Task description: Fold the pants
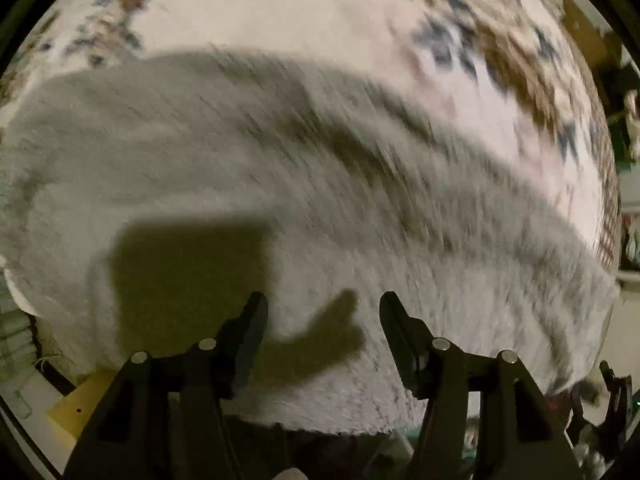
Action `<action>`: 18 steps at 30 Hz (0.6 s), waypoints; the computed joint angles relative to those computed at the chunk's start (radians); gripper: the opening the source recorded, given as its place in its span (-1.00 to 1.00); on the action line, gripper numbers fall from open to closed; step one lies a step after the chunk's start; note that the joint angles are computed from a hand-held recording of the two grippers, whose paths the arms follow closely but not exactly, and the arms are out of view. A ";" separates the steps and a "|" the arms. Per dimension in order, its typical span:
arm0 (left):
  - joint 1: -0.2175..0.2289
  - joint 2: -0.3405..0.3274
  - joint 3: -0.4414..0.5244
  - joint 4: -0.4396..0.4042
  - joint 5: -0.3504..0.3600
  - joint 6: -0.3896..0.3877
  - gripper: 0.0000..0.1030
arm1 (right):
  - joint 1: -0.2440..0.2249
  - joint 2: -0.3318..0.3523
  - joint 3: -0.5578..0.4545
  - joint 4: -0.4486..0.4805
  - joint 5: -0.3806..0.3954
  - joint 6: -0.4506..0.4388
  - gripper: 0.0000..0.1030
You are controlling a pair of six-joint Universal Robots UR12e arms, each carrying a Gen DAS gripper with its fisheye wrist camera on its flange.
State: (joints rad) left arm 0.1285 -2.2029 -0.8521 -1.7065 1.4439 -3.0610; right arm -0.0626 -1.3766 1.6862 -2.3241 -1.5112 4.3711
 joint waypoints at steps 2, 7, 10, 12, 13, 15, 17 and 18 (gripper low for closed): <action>-0.005 0.008 -0.039 0.011 -0.018 0.003 0.09 | -0.047 -0.042 0.102 -0.086 0.009 0.061 0.61; -0.005 0.020 -0.104 0.080 -0.021 0.034 0.28 | -0.101 -0.028 0.201 -0.287 0.060 0.079 0.52; -0.003 0.015 -0.111 0.063 -0.088 0.084 0.92 | -0.091 -0.004 0.189 -0.351 0.013 0.037 0.01; -0.018 -0.004 -0.089 0.041 -0.056 0.141 1.00 | -0.077 0.026 0.170 -0.409 -0.017 0.068 -0.01; -0.027 -0.007 -0.089 0.043 -0.027 0.154 1.00 | -0.079 0.029 0.180 -0.451 -0.019 0.092 -0.01; -0.039 -0.006 -0.093 0.057 0.014 0.142 1.00 | -0.084 0.039 0.187 -0.497 -0.021 0.116 0.00; -0.048 -0.004 -0.098 0.070 0.032 0.114 1.00 | -0.101 0.058 0.197 -0.560 0.027 0.138 0.14; -0.061 0.001 -0.107 0.082 0.038 0.092 1.00 | -0.108 0.068 0.205 -0.607 0.043 0.155 0.16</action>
